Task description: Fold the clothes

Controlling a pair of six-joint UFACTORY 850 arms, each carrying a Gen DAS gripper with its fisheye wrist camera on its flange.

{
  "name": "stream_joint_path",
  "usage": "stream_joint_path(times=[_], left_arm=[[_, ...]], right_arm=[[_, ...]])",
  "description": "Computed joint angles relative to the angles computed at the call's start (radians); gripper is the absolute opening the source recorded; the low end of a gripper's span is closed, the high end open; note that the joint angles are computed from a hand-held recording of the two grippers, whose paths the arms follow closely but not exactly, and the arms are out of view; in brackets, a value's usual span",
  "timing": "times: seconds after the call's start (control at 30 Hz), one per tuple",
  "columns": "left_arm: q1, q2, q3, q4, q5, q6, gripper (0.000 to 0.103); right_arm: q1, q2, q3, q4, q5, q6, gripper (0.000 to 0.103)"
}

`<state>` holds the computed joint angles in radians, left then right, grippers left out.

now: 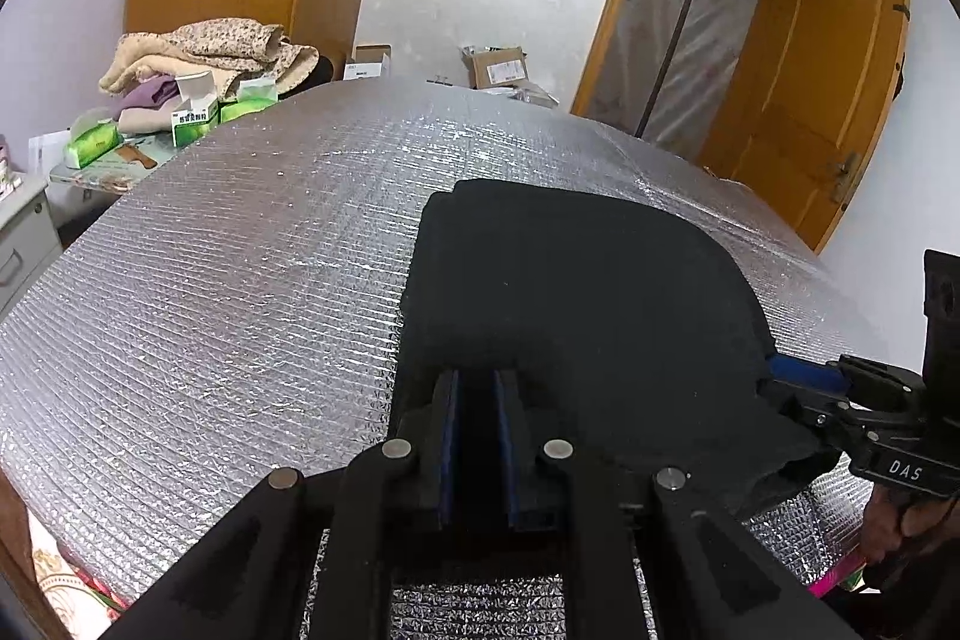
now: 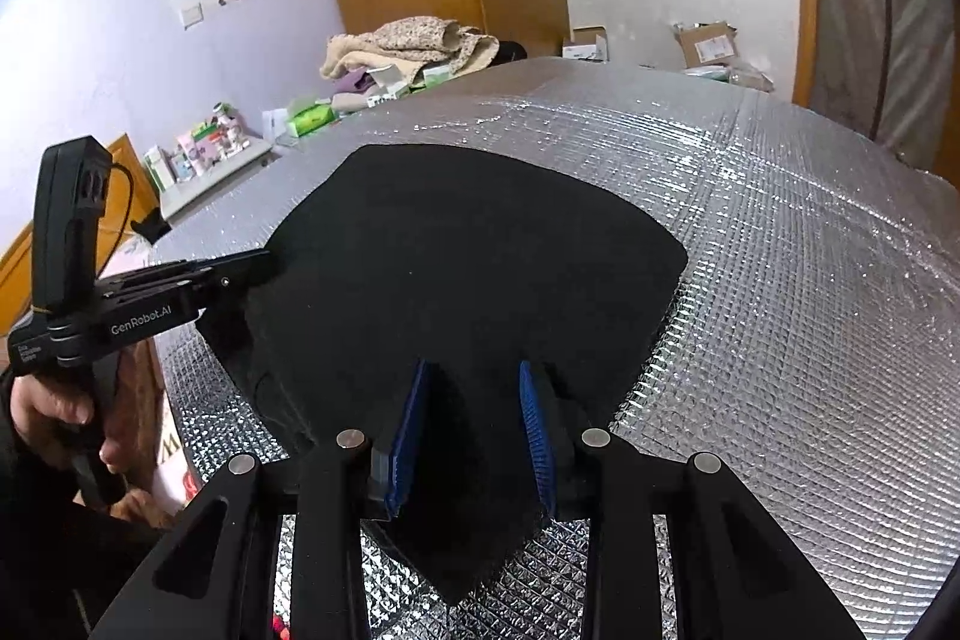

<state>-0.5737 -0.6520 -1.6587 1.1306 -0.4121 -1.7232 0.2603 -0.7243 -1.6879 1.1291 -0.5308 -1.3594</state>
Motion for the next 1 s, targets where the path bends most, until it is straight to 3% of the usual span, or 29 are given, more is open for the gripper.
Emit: stream_joint_path(times=[0.33,0.57,0.73,0.9,1.0], left_arm=[[0.001,-0.001,-0.002,-0.001,0.002,0.016,0.013],[0.024,-0.012,-0.065,-0.297,-0.012,0.283,0.013],[0.029,-0.035,-0.128,-0.246,-0.03,0.283,0.013],[0.056,-0.13,-0.267,-0.411,-0.108,0.463,0.013],[0.062,-0.135,-0.255,-0.446,-0.09,0.465,0.012]], right_arm=[[-0.018,-0.02,-0.021,0.031,-0.066,0.001,0.033],[-0.042,-0.055,-0.094,-0.029,-0.171,0.141,0.033],[-0.057,-0.066,-0.132,0.007,-0.185,0.195,0.033],[-0.046,-0.102,-0.206,-0.042,-0.153,0.266,0.033],[-0.028,-0.147,-0.277,-0.165,-0.142,0.366,0.033]])
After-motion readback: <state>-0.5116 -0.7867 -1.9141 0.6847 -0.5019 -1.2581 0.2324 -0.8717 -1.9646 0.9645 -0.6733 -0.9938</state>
